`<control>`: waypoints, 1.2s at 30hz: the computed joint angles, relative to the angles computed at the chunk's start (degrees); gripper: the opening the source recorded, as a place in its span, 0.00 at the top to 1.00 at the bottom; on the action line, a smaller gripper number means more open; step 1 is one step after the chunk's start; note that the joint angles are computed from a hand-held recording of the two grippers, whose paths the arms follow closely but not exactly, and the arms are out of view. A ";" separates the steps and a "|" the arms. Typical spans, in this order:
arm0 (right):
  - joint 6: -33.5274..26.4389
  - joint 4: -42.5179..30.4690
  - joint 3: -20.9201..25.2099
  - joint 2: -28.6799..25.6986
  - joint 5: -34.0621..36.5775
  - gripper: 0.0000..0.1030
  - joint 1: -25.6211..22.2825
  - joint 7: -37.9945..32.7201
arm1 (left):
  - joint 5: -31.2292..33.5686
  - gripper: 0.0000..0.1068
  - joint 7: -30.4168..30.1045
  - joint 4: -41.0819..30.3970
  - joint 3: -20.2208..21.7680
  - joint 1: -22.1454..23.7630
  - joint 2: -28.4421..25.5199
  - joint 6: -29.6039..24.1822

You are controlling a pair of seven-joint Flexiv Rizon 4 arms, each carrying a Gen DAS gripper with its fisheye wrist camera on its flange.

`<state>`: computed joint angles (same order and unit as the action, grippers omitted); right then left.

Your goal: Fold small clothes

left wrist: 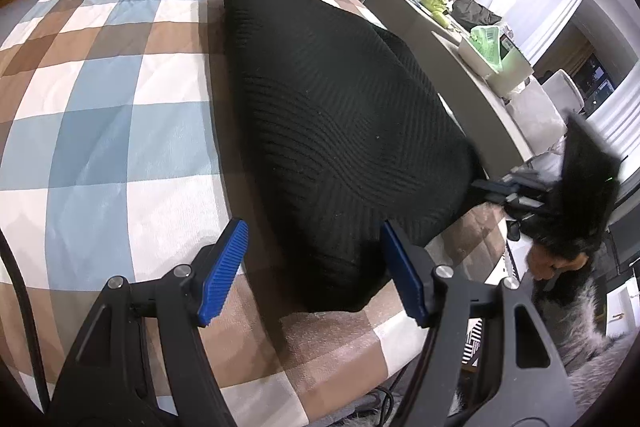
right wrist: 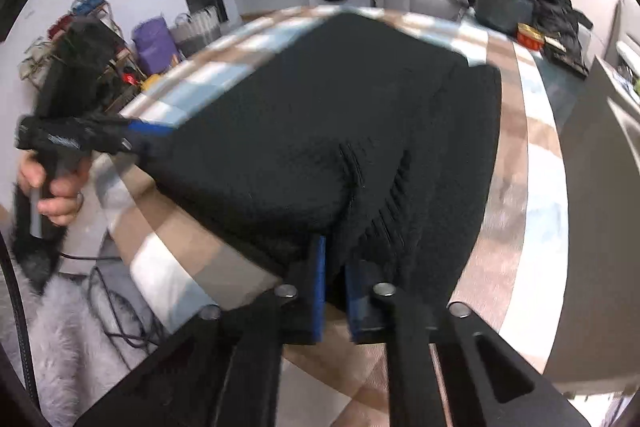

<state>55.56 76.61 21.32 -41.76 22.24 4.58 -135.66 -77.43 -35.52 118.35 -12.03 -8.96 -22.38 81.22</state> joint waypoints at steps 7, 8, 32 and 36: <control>-2.35 -0.19 0.26 2.56 4.96 0.95 -1.90 -1.72 | 3.27 0.38 -2.06 0.43 -0.81 0.87 -1.18 1.62; -2.33 0.46 -2.01 2.46 2.79 0.95 -0.01 0.83 | 4.25 0.38 -2.61 0.50 -0.69 0.88 -1.24 1.71; -23.31 -42.11 -2.24 -22.15 6.22 0.61 3.06 28.32 | 2.24 0.38 -2.05 -0.91 -0.45 2.26 -1.30 -0.24; -24.44 -46.27 -3.79 -24.11 5.01 0.62 5.36 29.13 | 3.40 0.38 -2.83 -1.10 -0.56 2.57 -1.44 -0.33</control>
